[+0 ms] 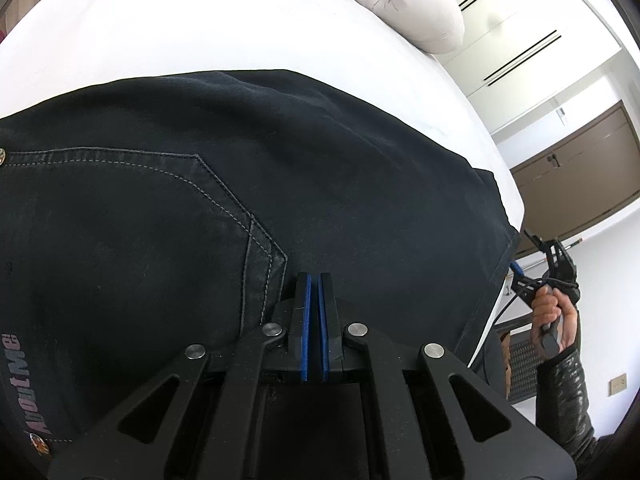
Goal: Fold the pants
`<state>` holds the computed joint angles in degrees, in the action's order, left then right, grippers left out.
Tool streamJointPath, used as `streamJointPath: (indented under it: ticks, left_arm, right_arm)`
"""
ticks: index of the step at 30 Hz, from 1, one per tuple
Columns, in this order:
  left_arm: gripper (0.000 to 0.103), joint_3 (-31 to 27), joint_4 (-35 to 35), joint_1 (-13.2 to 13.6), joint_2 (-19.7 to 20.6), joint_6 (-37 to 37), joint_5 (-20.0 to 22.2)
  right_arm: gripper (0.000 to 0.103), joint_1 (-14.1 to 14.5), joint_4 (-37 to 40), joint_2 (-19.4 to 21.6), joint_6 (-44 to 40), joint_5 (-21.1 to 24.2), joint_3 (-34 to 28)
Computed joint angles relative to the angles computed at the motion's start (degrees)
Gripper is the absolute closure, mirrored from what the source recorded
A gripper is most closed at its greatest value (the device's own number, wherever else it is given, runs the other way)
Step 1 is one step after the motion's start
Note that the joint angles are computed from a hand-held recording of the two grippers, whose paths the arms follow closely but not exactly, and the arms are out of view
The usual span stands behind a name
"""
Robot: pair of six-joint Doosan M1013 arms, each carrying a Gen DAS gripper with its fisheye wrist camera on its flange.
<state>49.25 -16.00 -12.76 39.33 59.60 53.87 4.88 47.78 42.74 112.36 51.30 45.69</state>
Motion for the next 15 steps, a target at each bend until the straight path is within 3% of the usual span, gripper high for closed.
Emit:
streamJointPath:
  ticks: [5,8,11,12,15]
  left_arm:
    - [0.100,-0.1,-0.2,0.1,0.1,0.3,0.2]
    - [0.100,0.1,-0.3,0.1,0.0,0.4,0.0]
    - [0.100,0.6,-0.8,0.2,-0.2,0.6,-0.3]
    - [0.100,0.6,-0.9,0.2,-0.2,0.6,-0.5]
    - [0.100,0.8,-1.1,0.2,-0.2,0.7,-0.8]
  right_arm:
    - [0.045,0.8,2.3,5.8,3.2,2.1,-9.4]
    - [0.051,0.5,4.6,6.8,2.8,1.6,-10.4]
    - [0.078,0.2,4.1,7.6,4.4,2.0,-11.7]
    - [0.092,0.1,3.8,7.8,5.2,2.4,-11.9]
    - [0.097,0.1,3.9,8.3,5.3,2.4,-12.4]
